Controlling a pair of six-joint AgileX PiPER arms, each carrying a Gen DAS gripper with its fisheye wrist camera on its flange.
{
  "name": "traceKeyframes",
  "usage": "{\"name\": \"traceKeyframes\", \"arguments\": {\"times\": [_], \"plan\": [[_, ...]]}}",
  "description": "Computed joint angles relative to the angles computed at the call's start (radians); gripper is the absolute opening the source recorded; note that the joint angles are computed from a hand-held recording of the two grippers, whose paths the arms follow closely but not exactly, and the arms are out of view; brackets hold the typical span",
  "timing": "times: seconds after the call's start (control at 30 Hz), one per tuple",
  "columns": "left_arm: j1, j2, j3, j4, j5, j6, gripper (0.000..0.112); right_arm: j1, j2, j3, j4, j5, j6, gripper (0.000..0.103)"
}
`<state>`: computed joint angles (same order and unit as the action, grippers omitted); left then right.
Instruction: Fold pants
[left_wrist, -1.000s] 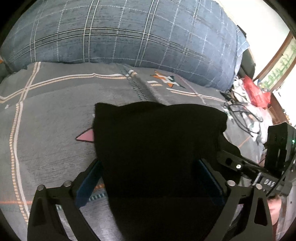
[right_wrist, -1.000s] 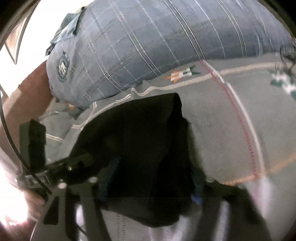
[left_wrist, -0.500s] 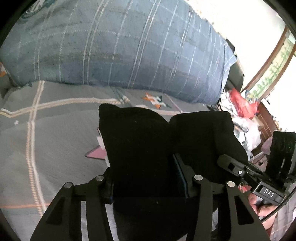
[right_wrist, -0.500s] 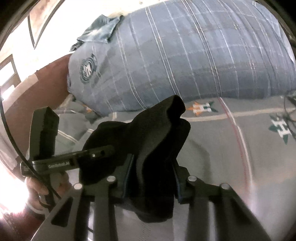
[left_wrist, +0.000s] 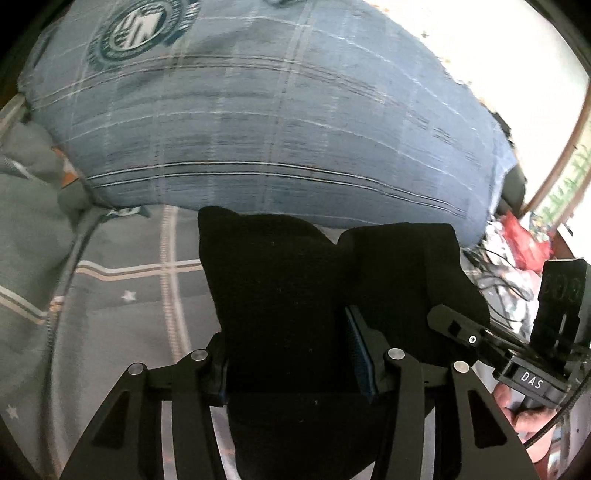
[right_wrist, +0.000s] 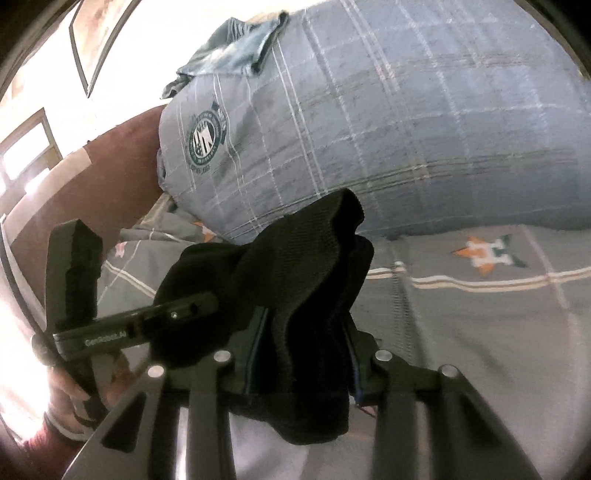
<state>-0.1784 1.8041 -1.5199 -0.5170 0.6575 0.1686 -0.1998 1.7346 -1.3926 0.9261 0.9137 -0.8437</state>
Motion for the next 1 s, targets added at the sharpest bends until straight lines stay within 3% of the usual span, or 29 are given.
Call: {"name": "traceKeyframes", "arguments": {"times": [0.3, 0.4, 0.47, 0.53, 0.63, 0.77, 1.0], "plan": [[0.029, 0.134, -0.06, -0.022, 0.014, 0.008, 0.052, 0.087, 0.118, -0.031, -0.082, -0.065, 0.083, 0.037], [0.031, 0.161, -0.061, -0.035, -0.009, 0.002, 0.067, 0.073, 0.157, -0.033, -0.088, -0.071, 0.109, 0.042], [0.031, 0.18, -0.078, -0.017, -0.013, -0.029, 0.087, 0.072, 0.164, -0.025, -0.103, -0.092, 0.101, 0.05], [0.036, 0.195, -0.087, 0.0, -0.017, -0.051, 0.096, 0.081, 0.149, -0.008, -0.137, -0.132, 0.107, 0.062], [0.049, 0.22, -0.111, -0.018, -0.001, -0.056, 0.098, 0.078, 0.119, 0.014, -0.162, -0.154, 0.126, 0.063], [0.025, 0.177, -0.07, 0.089, -0.04, -0.155, 0.096, 0.082, 0.046, 0.062, -0.181, -0.189, 0.147, 0.063], [-0.064, 0.014, 0.096, 0.409, -0.17, -0.466, 0.096, 0.124, -0.078, 0.13, -0.22, -0.269, 0.165, 0.063]]}}
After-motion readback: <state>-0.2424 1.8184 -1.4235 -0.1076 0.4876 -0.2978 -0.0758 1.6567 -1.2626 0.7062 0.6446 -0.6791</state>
